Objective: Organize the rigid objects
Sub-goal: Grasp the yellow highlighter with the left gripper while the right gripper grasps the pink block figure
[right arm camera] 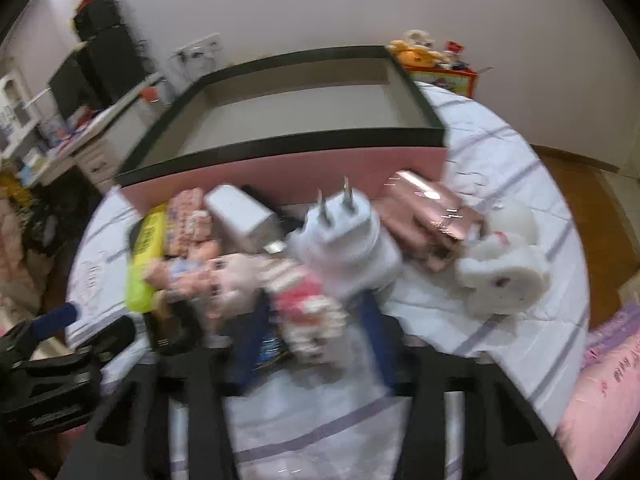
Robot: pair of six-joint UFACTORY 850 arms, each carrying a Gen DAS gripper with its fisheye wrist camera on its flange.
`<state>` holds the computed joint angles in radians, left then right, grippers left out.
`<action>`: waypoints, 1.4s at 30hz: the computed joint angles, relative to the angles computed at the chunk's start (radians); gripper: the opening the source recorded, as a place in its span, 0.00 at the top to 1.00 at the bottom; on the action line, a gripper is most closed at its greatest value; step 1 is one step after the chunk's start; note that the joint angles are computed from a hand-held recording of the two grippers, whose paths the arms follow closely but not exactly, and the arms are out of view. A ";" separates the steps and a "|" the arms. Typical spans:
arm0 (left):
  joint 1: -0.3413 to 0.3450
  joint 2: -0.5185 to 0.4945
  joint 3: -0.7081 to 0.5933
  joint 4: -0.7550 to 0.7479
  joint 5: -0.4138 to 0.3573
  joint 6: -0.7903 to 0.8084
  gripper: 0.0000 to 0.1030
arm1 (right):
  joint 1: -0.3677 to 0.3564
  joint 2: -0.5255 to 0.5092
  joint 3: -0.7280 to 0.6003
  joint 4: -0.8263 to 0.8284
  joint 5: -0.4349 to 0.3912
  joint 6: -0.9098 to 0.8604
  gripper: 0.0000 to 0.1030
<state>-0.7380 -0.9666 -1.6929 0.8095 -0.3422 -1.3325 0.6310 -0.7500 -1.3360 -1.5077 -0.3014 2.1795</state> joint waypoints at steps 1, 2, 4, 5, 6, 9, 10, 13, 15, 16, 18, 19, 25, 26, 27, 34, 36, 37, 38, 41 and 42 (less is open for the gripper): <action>-0.001 0.000 0.000 0.006 0.001 -0.004 0.00 | 0.003 -0.002 -0.001 0.000 -0.002 -0.011 0.64; -0.002 0.000 0.000 0.009 0.002 -0.007 0.00 | 0.000 0.001 0.006 -0.032 0.009 0.021 0.64; -0.003 -0.002 -0.001 0.010 0.002 -0.008 0.00 | -0.008 0.009 0.023 -0.113 0.031 0.106 0.64; -0.003 -0.003 -0.002 0.005 0.000 -0.003 0.00 | -0.013 0.016 0.033 -0.163 0.043 0.158 0.65; -0.003 -0.003 -0.002 0.004 -0.001 -0.002 0.00 | -0.015 0.022 0.042 -0.206 0.047 0.202 0.65; -0.004 -0.005 -0.006 -0.003 -0.002 -0.001 0.00 | -0.018 0.050 0.079 -0.388 0.047 0.388 0.66; -0.004 -0.007 -0.011 -0.011 -0.002 0.007 0.00 | -0.019 0.058 0.089 -0.433 0.044 0.433 0.66; -0.006 -0.020 -0.029 -0.035 -0.006 0.030 0.00 | -0.017 0.072 0.100 -0.469 0.039 0.469 0.66; -0.007 -0.032 -0.044 -0.074 -0.006 0.065 0.00 | -0.018 0.080 0.111 -0.503 0.038 0.501 0.66; -0.007 -0.038 -0.052 -0.105 -0.002 0.092 0.00 | -0.017 0.083 0.115 -0.514 0.036 0.515 0.66; -0.007 -0.042 -0.058 -0.122 0.000 0.101 0.00 | -0.019 0.078 0.111 -0.520 0.039 0.521 0.66; -0.007 -0.038 -0.054 -0.115 0.004 0.087 0.00 | -0.020 0.079 0.113 -0.525 0.038 0.527 0.66; 0.001 -0.018 -0.040 0.031 -0.003 -0.083 0.00 | -0.023 0.085 0.126 -0.596 0.041 0.598 0.66; 0.004 -0.021 -0.046 0.038 -0.006 -0.093 0.00 | -0.023 0.088 0.133 -0.615 0.040 0.617 0.66; 0.008 -0.026 -0.058 0.048 -0.007 -0.105 0.00 | -0.023 0.088 0.133 -0.621 0.040 0.622 0.66; 0.023 -0.127 -0.214 -0.011 -0.066 -0.013 0.00 | -0.026 0.085 0.132 -0.660 0.050 0.658 0.66; 0.034 -0.128 -0.211 -0.033 -0.046 -0.005 0.02 | -0.027 0.087 0.134 -0.658 0.049 0.654 0.66; 0.039 -0.128 -0.207 -0.055 -0.032 0.013 0.05 | -0.027 0.088 0.135 -0.656 0.047 0.652 0.66; 0.048 -0.126 -0.196 -0.095 -0.010 0.048 0.13 | -0.028 0.089 0.136 -0.652 0.047 0.648 0.66; 0.065 -0.098 -0.131 -0.051 0.068 -0.014 0.15 | -0.028 0.089 0.138 -0.655 0.046 0.654 0.66; 0.066 -0.093 -0.121 -0.030 0.076 -0.031 0.18 | -0.029 0.089 0.138 -0.661 0.047 0.661 0.66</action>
<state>-0.6716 -1.0592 -1.8143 0.7794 -0.2662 -1.3637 0.6017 -0.6608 -1.1980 -2.1684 -0.2545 2.8406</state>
